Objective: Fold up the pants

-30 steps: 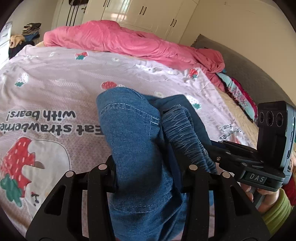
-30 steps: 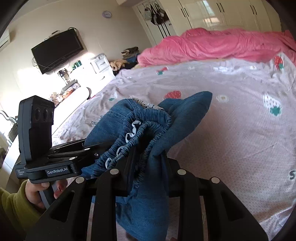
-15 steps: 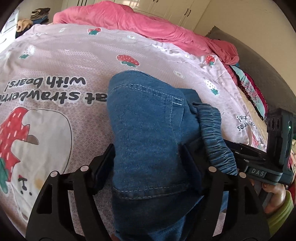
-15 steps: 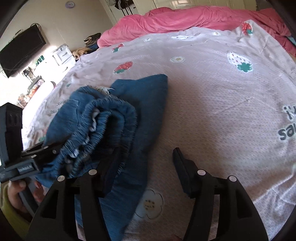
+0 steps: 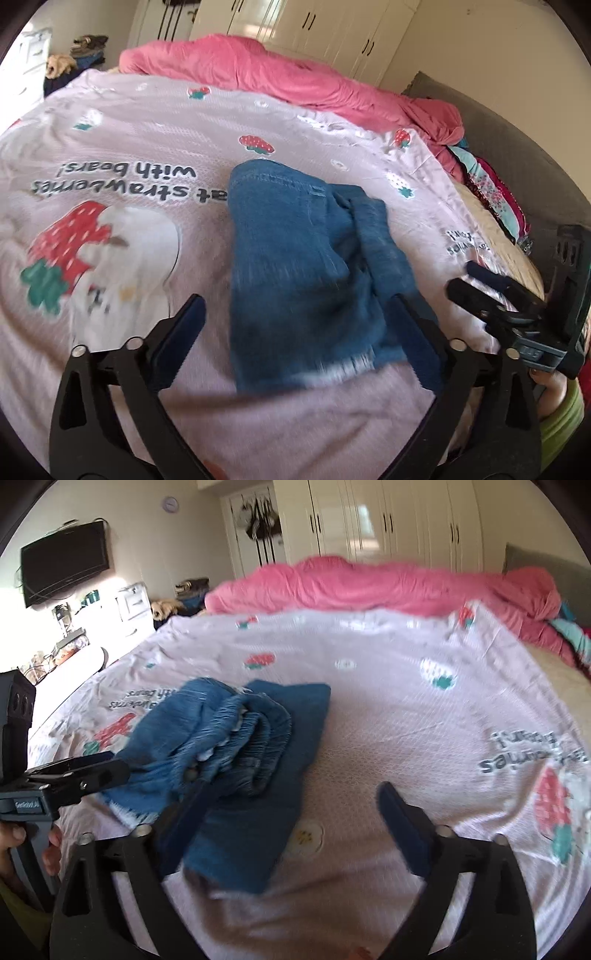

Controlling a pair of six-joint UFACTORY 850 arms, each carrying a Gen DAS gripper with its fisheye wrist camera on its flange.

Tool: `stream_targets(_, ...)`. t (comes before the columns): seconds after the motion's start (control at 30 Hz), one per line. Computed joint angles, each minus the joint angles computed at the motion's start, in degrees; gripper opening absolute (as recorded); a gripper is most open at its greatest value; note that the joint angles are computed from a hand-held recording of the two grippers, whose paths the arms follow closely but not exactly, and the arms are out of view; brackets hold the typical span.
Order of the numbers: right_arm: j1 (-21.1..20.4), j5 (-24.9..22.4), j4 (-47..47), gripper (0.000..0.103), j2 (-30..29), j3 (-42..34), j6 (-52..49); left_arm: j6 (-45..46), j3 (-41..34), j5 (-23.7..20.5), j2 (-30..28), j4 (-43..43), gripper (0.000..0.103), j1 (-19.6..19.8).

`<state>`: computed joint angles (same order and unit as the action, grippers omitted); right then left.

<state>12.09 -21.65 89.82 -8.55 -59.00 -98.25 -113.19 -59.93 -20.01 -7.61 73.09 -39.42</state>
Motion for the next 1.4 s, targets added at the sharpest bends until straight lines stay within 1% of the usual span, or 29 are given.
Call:
stream_targets(0.03, -0.02, 0.29, 3.60, 0.098, 0.99, 1.28, -4.11, -1.79, 0.87, -1.66, 0.69, 1.41, 0.093, -1.31)
stream_targets(0.07, -0.12, 0.29, 6.12, 0.098, 2.35, 2.89, -7.35, -2.74, 1.34, -2.40, 1.08, 2.07, 0.093, -2.10)
stream_targets(0.13, -0.14, 0.95, 9.95, 0.098, 4.42, 5.36, -11.41, -6.95, 3.25, -3.85, 2.69, 4.74, 0.093, -4.16)
stream_targets(0.2, -0.32, 1.87, 11.61, 0.099, 5.99, 7.12, -12.90, -8.91, 4.51, -4.93, 3.73, 5.31, 0.093, -5.62)
stream_targets(0.33, -0.62, 2.84, 12.64, 0.099, 8.85, 10.24, -12.79, -8.91, 6.35, -7.36, 4.84, 2.10, 0.094, -7.83)
stream_targets(0.43, -1.01, 3.17, 14.91, 0.099, 10.78, 12.65, -14.94, -8.20, 7.19, -8.30, 5.21, -0.52, 0.094, -8.62)
stream_targets(0.5, -0.97, 3.86, 19.04, 0.099, 12.14, 14.44, -19.25, -6.95, 7.25, -9.44, 5.03, -2.34, 0.094, -9.23)
stream_targets(0.53, -0.78, 4.22, 18.78, 0.099, 12.53, 14.96, -19.36, -6.65, 7.30, -9.76, 4.99, -2.79, 0.094, -9.52)
stream_targets(0.6, -0.59, 4.90, 17.83, 0.099, 13.08, 15.71, -18.97, -5.78, 7.57, -10.25, 5.03, -4.06, 0.094, -9.90)
stream_targets(0.63, -0.78, 4.47, 16.21, 0.099, 13.49, 16.12, -17.12, -5.78, 7.86, -10.23, 5.14, -4.08, 0.094, -9.94)
stream_targets(0.73, -0.62, 3.89, 15.75, 0.099, 13.87, 16.75, -15.53, -5.71, 8.12, -10.66, 4.81, -4.44, 0.094, -10.12)
stream_targets(0.87, 0.99, 5.83, 16.82, 0.099, 12.83, 16.64, -16.35, -2.56, 7.01, -11.08, 3.62, -6.92, 0.094, -10.03)
stream_targets(1.0, 1.59, 6.33, 17.24, 0.099, 12.12, 16.29, -16.71, -2.61, 6.90, -11.29, 3.35, -6.49, 0.094, -10.12)
stream_targets(1.1, 1.80, 6.70, 15.73, 0.099, 11.68, 16.00, -15.29, -2.88, 6.88, -11.59, 3.10, -6.03, 0.094, -10.20)
stream_targets(1.4, 1.69, 6.37, 16.95, 0.099, 11.52, 15.99, -16.58, -2.93, 6.71, -11.85, 2.91, -5.67, 0.094, -10.28)
